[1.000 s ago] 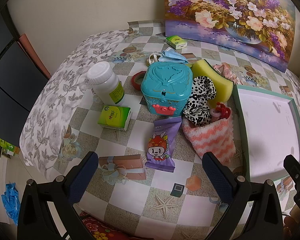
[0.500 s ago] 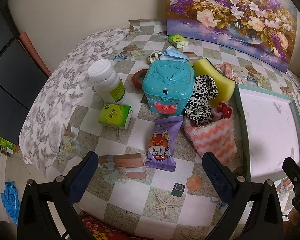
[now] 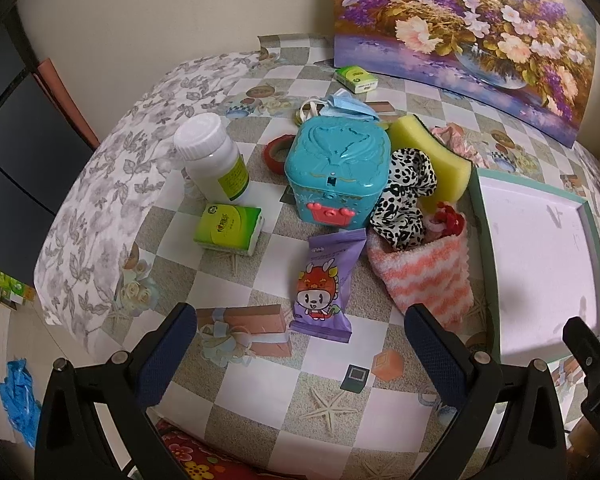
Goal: Organize soft objects
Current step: 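Grasp the purple wipes packet with the left gripper while the right gripper grasps the zigzag cloth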
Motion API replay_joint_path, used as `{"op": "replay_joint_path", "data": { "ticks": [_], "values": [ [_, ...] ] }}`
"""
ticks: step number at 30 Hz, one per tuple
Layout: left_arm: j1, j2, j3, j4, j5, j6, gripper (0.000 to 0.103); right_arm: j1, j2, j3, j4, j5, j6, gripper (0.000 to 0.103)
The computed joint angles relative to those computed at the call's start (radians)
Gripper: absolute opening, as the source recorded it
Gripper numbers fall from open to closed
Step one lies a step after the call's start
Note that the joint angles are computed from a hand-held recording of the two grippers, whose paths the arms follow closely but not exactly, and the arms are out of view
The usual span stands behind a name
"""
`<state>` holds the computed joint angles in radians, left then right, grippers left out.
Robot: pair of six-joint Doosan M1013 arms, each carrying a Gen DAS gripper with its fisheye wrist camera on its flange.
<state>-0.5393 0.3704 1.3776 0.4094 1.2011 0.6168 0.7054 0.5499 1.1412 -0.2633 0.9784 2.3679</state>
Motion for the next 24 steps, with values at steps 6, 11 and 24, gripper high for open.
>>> {"op": "replay_joint_path", "data": {
  "ticks": [6, 11, 24],
  "values": [
    [0.033, -0.011, 0.025, -0.044, -0.031, -0.048, 0.103, 0.005, 0.011, -0.010, 0.021, -0.033, -0.050, 0.103],
    [0.079, -0.040, 0.077, -0.125, -0.134, -0.111, 0.103, 0.001, 0.045, -0.048, 0.135, -0.059, -0.154, 0.103],
    [0.107, 0.038, 0.016, -0.249, -0.076, 0.030, 0.103, 0.023, 0.154, -0.187, 0.181, 0.070, -0.315, 0.103]
  ]
}}
